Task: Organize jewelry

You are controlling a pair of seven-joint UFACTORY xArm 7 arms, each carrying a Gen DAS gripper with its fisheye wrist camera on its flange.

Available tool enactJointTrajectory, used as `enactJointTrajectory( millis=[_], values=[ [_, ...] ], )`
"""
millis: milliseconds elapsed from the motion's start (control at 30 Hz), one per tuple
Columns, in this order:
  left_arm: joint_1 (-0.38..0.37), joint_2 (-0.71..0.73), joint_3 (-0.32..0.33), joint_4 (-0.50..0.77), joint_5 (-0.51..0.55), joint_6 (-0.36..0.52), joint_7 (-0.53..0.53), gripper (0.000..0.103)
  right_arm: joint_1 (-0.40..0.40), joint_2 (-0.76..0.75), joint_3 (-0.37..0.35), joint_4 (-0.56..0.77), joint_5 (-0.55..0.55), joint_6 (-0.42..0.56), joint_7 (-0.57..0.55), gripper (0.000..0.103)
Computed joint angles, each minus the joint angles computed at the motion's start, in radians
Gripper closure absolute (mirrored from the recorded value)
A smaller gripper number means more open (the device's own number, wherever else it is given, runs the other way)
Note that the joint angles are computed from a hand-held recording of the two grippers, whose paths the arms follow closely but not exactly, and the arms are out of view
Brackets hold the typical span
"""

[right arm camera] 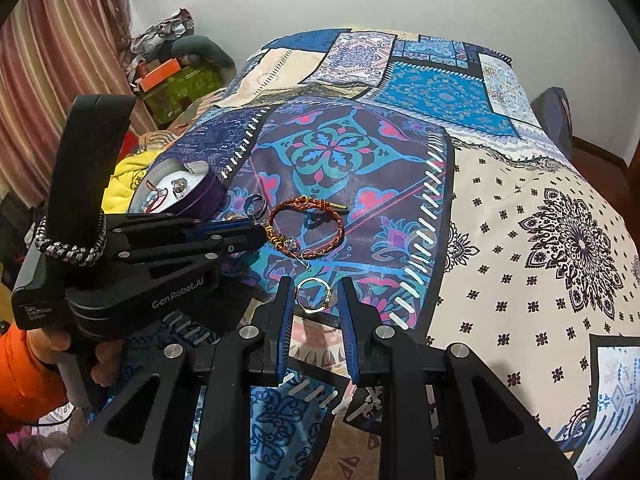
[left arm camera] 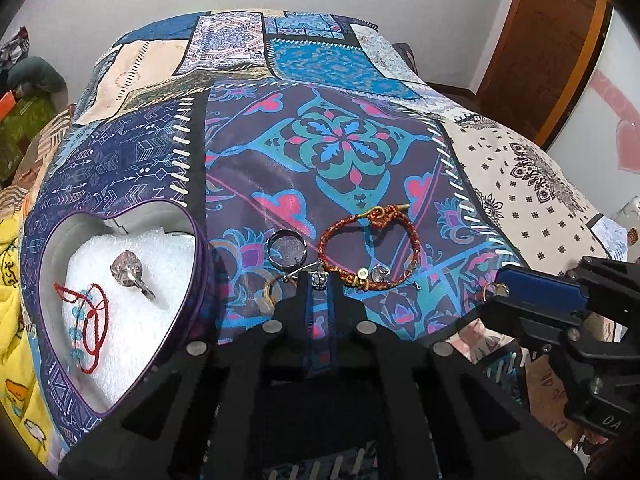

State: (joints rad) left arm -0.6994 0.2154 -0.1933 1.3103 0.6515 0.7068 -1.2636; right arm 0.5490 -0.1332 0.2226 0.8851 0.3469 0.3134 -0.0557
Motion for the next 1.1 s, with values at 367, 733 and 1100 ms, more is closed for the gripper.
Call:
enactJointTrajectory(
  millis=[367, 733, 1100],
  values=[
    [-0.011, -0.093, -0.034, -0.074, 0.059, -0.003, -0.066, 0.098, -0.005, -0.016, 0.004, 0.007, -0.033, -0.001, 0.029, 0.083],
    [0.046, -0.272, -0.123, -0.156, 0.135, 0.054, -0.144, 0.098, 0.005, -0.006, 0.030, 0.073, -0.111, -0.031, 0.102, 0.083],
    [0.165, -0.437, -0.196, -0.250, 0.147, 0.070, -0.164, 0.098, 0.029, 0.089, 0.062, 0.198, -0.188, -0.041, 0.141, 0.083]
  ],
)
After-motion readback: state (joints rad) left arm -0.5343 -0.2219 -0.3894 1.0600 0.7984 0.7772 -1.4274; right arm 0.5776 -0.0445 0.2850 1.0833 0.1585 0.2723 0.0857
